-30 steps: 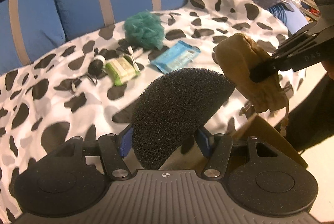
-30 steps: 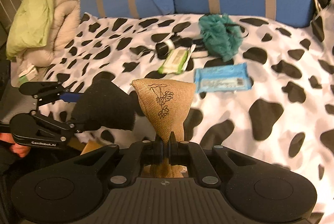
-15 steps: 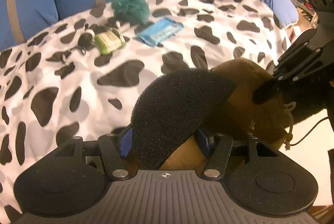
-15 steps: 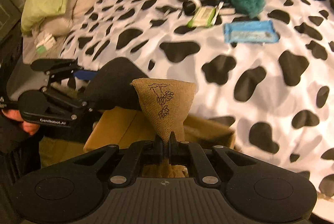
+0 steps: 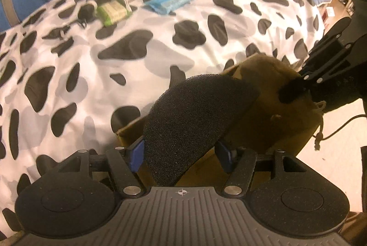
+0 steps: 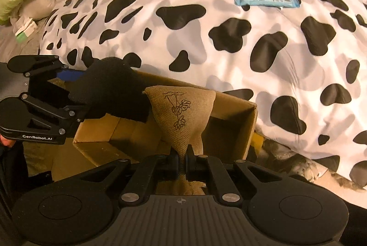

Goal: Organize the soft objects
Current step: 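Carry the pouch and sponge with both tools over the cardboard box, then open both tools to drop the pouch and sponge into the box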

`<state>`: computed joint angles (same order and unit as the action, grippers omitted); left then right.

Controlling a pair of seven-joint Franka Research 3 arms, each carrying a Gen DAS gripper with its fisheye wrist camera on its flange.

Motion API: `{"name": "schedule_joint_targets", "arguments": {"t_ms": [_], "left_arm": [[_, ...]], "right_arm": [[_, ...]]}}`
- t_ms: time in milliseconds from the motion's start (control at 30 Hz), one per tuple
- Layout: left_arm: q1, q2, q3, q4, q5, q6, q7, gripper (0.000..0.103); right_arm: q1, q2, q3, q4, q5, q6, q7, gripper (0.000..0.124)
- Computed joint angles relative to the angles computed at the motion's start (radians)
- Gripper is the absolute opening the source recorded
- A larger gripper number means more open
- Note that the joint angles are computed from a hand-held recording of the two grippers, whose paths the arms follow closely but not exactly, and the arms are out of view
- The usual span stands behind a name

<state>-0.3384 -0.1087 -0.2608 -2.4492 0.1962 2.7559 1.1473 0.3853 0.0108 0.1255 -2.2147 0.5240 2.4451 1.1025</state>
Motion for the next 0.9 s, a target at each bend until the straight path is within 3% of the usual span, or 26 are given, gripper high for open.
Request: {"name": "schedule_joint_targets", "arguments": {"t_ms": [33, 100, 200, 433, 600, 900], "left_arm": [[-0.003, 0.009, 0.003, 0.009, -0.014, -0.014, 0.013, 0.065], [-0.005, 0.02, 0.004, 0.021, -0.034, -0.035, 0.029, 0.073], [-0.004, 0.026, 0.008, 0.029, -0.066, -0.036, 0.052, 0.08], [0.011, 0.048, 0.001, 0.066, -0.04, -0.049, 0.007, 0.08], [0.017, 0.048, -0.003, 0.065, 0.015, -0.038, -0.035, 0.08], [0.049, 0.002, -0.01, 0.026, 0.184, 0.019, -0.241, 0.08]], "right_arm": [[0.001, 0.0, 0.001, 0.001, -0.005, 0.001, 0.003, 0.025], [0.004, -0.006, 0.003, -0.005, -0.01, 0.024, 0.005, 0.078], [0.004, -0.02, 0.0, -0.016, 0.033, 0.064, -0.021, 0.097], [-0.006, 0.001, -0.007, 0.002, -0.022, 0.072, 0.067, 0.101], [-0.008, 0.003, -0.004, 0.003, -0.011, 0.09, 0.062, 0.103], [-0.002, 0.003, -0.001, -0.006, -0.033, 0.161, 0.111, 0.103]]}}
